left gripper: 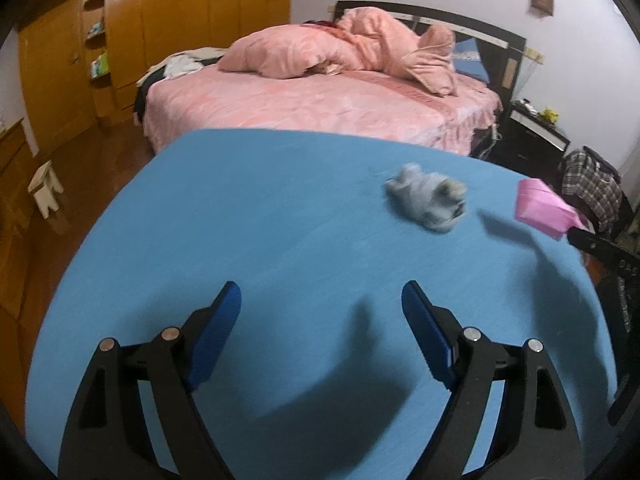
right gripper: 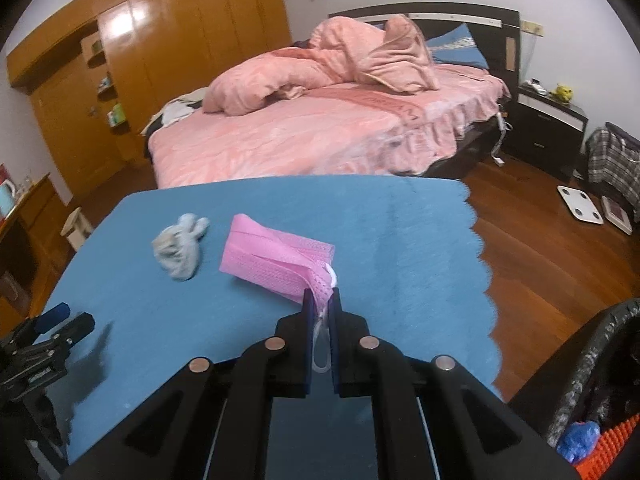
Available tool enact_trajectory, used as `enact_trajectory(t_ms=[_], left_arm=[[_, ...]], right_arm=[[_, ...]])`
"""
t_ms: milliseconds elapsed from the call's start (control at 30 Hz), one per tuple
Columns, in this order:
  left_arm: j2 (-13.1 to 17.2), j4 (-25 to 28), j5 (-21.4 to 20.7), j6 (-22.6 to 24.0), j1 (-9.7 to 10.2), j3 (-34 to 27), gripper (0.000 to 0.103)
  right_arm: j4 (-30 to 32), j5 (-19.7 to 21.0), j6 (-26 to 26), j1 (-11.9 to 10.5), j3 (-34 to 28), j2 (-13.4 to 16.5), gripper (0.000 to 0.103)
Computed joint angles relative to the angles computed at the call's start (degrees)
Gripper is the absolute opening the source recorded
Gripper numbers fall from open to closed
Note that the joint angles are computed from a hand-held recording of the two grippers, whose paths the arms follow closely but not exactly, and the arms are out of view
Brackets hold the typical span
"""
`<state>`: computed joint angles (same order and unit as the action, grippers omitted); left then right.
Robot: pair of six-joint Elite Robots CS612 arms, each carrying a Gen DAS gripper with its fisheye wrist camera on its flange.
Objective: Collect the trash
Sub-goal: 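Grasp the pink face mask with the right gripper while the left gripper grasps the grey sock, then carry the grey sock and pink mask over the bin and open both grippers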
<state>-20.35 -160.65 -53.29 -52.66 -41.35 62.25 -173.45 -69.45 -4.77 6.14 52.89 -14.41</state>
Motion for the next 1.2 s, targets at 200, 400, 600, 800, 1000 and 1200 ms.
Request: enact_trajectory(t_ms=[200, 400, 600, 800, 1000, 1200], left_arm=[[4.45, 1.1, -1.53, 4.08, 0.62, -9.35, 0.08], [9.37, 5.17, -3.18, 6.03, 1.59, -20.16, 0.082], [13.84, 11.94, -4.75, 5.8, 2.54, -29.85, 0.083], [16.25, 17.97, -8.07, 5.39, 3.3, -35.3, 0.055], [16.1, 16.77, -6.99, 6.76, 2.89, -34.74, 0.046], [14.07, 12.42, -3.85, 8.4, 1.98, -30.58, 0.045]], right_arm=[[1.72, -1.48, 0.95, -0.01, -4.52, 2.38, 0.007], [4.32, -1.37, 2.09, -0.25, -8.28, 4.33, 0.007], [5.61, -0.39, 2.85, -0.51, -9.31, 4.88, 0.007], [5.73, -0.62, 1.99, -0.35, -8.97, 4.71, 0.007], [5.99, -0.85, 1.89, -0.24, -8.96, 4.71, 0.007], [5.59, -0.52, 1.23, -0.24, -8.52, 4.33, 0.007]])
